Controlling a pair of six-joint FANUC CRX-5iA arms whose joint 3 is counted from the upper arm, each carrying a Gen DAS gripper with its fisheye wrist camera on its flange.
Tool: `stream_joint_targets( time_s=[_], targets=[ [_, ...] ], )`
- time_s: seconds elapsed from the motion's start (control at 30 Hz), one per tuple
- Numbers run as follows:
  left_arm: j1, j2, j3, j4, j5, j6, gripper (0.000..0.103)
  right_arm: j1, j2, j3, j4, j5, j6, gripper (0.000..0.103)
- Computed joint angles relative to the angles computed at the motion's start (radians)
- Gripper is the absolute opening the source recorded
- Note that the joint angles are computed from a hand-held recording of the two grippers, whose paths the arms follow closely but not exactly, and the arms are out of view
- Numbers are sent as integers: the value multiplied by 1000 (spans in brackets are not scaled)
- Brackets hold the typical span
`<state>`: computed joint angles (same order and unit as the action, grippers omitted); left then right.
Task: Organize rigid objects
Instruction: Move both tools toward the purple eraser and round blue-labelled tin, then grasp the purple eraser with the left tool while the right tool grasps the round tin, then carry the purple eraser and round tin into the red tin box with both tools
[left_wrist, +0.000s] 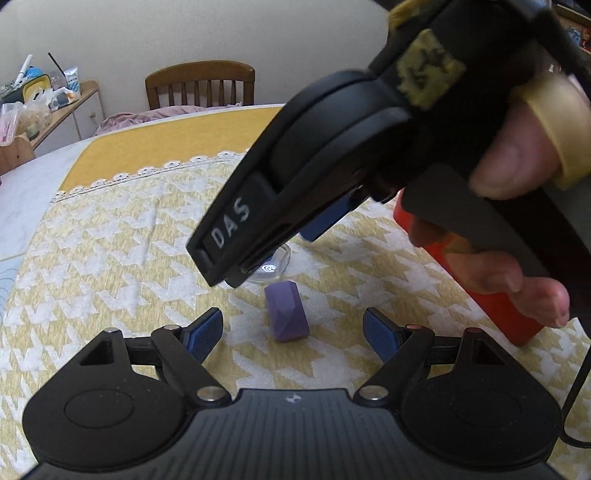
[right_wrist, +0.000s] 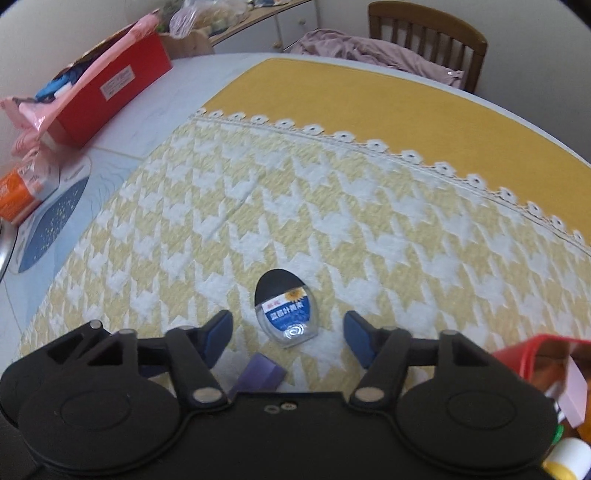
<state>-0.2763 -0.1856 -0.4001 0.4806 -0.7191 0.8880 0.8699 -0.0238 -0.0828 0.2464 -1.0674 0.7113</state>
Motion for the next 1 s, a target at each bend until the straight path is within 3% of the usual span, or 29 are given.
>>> stream_joint_targets(
  time_s=[0.13,0.3,0.37,0.47,0.6,0.67,1.0],
  targets=[
    [-9,10,16,-39,-4,55,65,-5,18,9,-2,-3,32,50],
    [-29,10,27,-104,12,103,60,-1,31,10,19,-5,45,44],
    [-33,8,27,-105,15,107,51,2,30,6,32,-4,34,40],
    [-39,11,35,-114,12,113,35,5,24,-5,41,4,14,39],
    [-36,18,48,-108,-7,122,29,8,7,-24,58,7,-36,39],
    [-35,21,54,-114,-9,131,20,13,-7,-39,70,9,-66,39],
    [-14,31,70,-90,-41,154,20,66,-131,-137,141,-11,-206,39]
  ],
)
